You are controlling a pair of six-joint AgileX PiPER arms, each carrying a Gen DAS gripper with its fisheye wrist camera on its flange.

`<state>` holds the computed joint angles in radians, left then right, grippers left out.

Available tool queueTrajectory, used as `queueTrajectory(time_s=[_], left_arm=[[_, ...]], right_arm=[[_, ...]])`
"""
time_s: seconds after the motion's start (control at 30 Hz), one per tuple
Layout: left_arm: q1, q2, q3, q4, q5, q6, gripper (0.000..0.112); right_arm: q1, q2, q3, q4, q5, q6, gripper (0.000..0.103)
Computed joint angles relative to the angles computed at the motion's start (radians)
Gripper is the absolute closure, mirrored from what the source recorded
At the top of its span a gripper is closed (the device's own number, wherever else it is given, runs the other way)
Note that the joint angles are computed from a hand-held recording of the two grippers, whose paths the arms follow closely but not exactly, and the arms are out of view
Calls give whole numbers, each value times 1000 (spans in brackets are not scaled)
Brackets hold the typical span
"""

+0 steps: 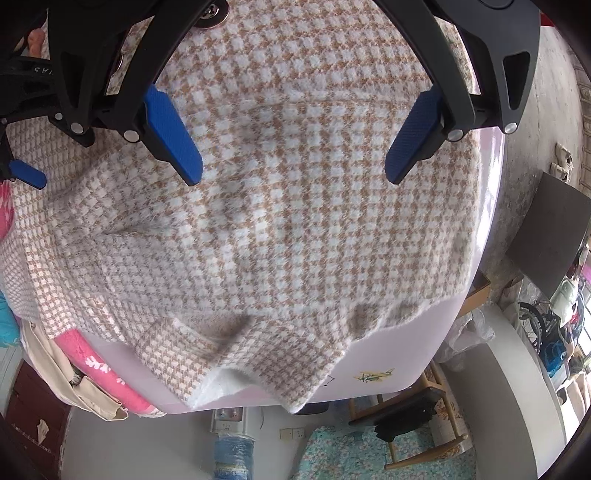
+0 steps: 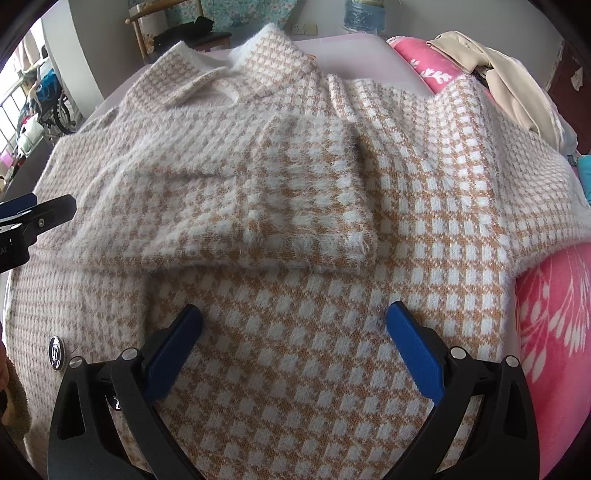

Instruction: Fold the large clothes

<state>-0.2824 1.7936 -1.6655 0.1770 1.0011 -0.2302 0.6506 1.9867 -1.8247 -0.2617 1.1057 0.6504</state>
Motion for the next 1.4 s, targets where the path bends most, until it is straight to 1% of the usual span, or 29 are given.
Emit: queueTrajectory(time_s=[0.03,0.1,0.13,0.17,0.3,0.37,0.5,0.73,0.97,1.2,1.4], left_arm=[[-12,6,-3,20,-1,-13,16],[-31,31,-50,41,27,-31,16],[-36,35,-50,45,27,-42,16],[-37,52,-89,42,50,-44,16],[-53,67,-106,73,60,-88,16],[-51,69,-105,62,61,-91,16],[-55,75,-98,61,54,-99,16],[-66,83,-86,67,36,-117,16],[-52,80,-66,39,15,-120,16],[-48,70,-45,39,0,-115,16],[-52,74,-53,44,6,-121,16]], right_arm=[[-1,1,-1,-1,-3,-3,6],[-1,0,1,2,-3,-5,6],[-2,3,-4,5,1,-7,6],[-4,4,-8,7,4,-10,6],[-2,3,-5,4,0,-2,6],[-3,3,-5,4,0,-3,6],[-2,6,-11,4,3,-5,6],[3,-10,18,-8,-18,5,6],[3,-13,23,-11,-23,6,6],[5,-19,35,-15,-32,9,6],[6,-21,37,-16,-33,10,6]])
